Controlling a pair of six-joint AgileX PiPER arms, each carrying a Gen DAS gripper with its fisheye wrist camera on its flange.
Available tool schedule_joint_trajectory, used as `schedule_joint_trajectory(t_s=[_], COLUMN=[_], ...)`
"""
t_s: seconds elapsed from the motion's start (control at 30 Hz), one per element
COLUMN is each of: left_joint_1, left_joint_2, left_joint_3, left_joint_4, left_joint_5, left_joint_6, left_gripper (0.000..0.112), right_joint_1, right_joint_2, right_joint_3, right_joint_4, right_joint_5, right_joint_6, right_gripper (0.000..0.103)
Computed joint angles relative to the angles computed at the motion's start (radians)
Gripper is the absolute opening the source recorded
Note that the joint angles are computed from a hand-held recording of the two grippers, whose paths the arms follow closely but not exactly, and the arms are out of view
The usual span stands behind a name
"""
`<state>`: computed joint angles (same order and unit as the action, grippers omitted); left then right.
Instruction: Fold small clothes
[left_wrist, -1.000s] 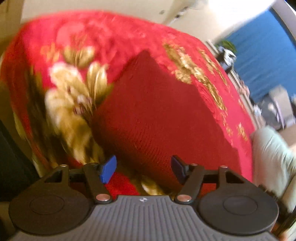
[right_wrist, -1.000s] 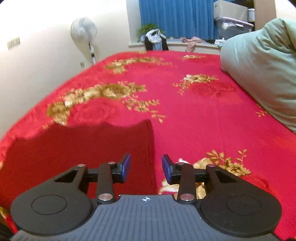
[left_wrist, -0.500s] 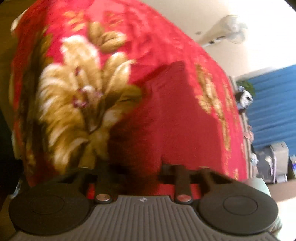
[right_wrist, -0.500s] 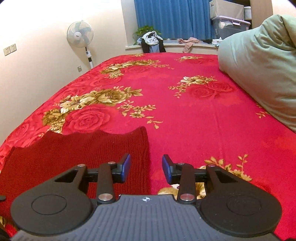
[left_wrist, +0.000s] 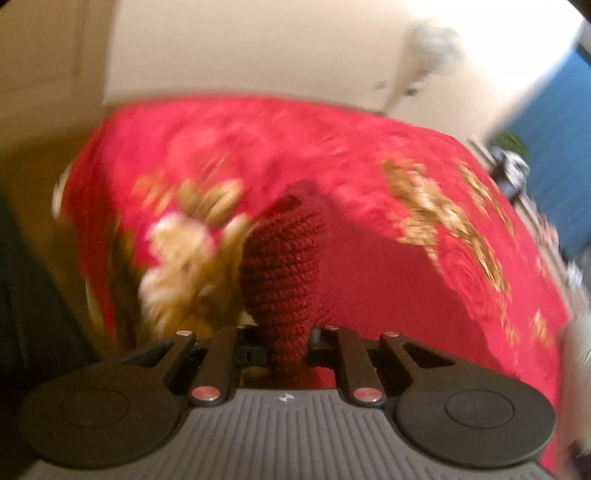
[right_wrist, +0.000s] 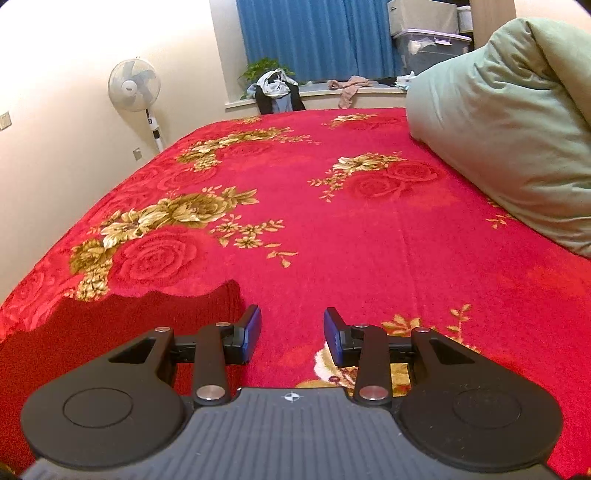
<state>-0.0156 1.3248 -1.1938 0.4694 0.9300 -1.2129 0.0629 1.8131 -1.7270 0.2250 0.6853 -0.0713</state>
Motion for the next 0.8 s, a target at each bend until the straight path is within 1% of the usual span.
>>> schedule_joint_trajectory(t_s=[0.07,0.1,0.13,0.23,0.3,0.33,0.37,0.4,0.43,0.47,0.5,0.53,0.57,0.6,0.63,0.67,0.7,0.73,0.77,0.8], left_joint_1=[-0.158,-0.219,-0.315,-0.504,-0.597,-0.622,-0.629,-0.634,-0.635,-0.635,-0.626,-0.607,-0.592,-0.585,-0.554,-0.515,-0.472,-0.443,-0.413,-0.396], left_joint_2=[0.054,0.086,0.13,0.273,0.391,0.446,0.495,0.562,0.62,0.682,0.737,0.755,0.734,0.678,0.601,0.524,0.459,0.419,0.386,0.374], left_joint_3=[-0.102,-0.146,-0.203,-0.37,-0.474,-0.518,-0.562,-0.617,-0.66,-0.714,-0.771,-0.787,-0.764,-0.7,-0.6,-0.511,-0.437,-0.403,-0.375,-0.388], left_joint_4=[0.154,0.2,0.261,0.335,0.331,0.301,0.237,0.149,0.067,-0.033,-0.133,-0.222,-0.271,-0.282,-0.333,-0.418,-0.493,-0.528,-0.523,-0.477], left_joint_5=[0.046,0.053,0.072,0.058,0.024,-0.001,-0.027,-0.053,-0.065,-0.058,-0.02,0.007,-0.006,-0.047,-0.127,-0.191,-0.239,-0.258,-0.256,-0.232], left_joint_6=[0.0,0.025,0.047,0.183,0.291,0.341,0.399,0.497,0.597,0.697,0.797,0.882,0.927,0.932,0.961,1.001,1.034,1.046,1.035,0.993], left_gripper=[0.015,0.015,0.015,0.015,0.015,0.015,0.015,0.018,0.033,0.048,0.051,0.051,0.053,0.057,0.069,0.073,0.074,0.074,0.073,0.073], right_joint_1=[-0.007,-0.013,-0.018,-0.037,-0.056,-0.062,-0.072,-0.08,-0.091,-0.102,-0.114,-0.124,-0.135,-0.146,-0.156,-0.162,-0.163,-0.163,-0.161,-0.161], right_joint_2=[-0.002,-0.004,-0.006,-0.013,-0.012,-0.01,-0.008,-0.005,-0.002,0.001,0.009,0.017,0.033,0.052,0.076,0.1,0.116,0.134,0.145,0.166], right_joint_3=[-0.005,-0.009,-0.011,-0.011,-0.017,-0.018,-0.022,-0.024,-0.026,-0.027,-0.034,-0.039,-0.055,-0.076,-0.102,-0.131,-0.147,-0.165,-0.173,-0.193], right_joint_4=[0.017,0.034,0.051,0.109,0.155,0.171,0.195,0.219,0.25,0.28,0.311,0.343,0.375,0.407,0.431,0.44,0.442,0.442,0.445,0.452], right_joint_5=[-0.002,-0.005,-0.007,-0.024,-0.025,-0.024,-0.02,-0.018,-0.013,-0.007,0.008,0.027,0.059,0.102,0.152,0.198,0.226,0.252,0.272,0.304], right_joint_6=[-0.009,-0.019,-0.029,-0.067,-0.093,-0.097,-0.107,-0.117,-0.132,-0.15,-0.169,-0.19,-0.209,-0.222,-0.226,-0.224,-0.222,-0.22,-0.219,-0.213], right_gripper=[0.039,0.039,0.039,0.039,0.039,0.039,0.039,0.039,0.039,0.039,0.039,0.041,0.046,0.048,0.049,0.049,0.049,0.051,0.051,0.051])
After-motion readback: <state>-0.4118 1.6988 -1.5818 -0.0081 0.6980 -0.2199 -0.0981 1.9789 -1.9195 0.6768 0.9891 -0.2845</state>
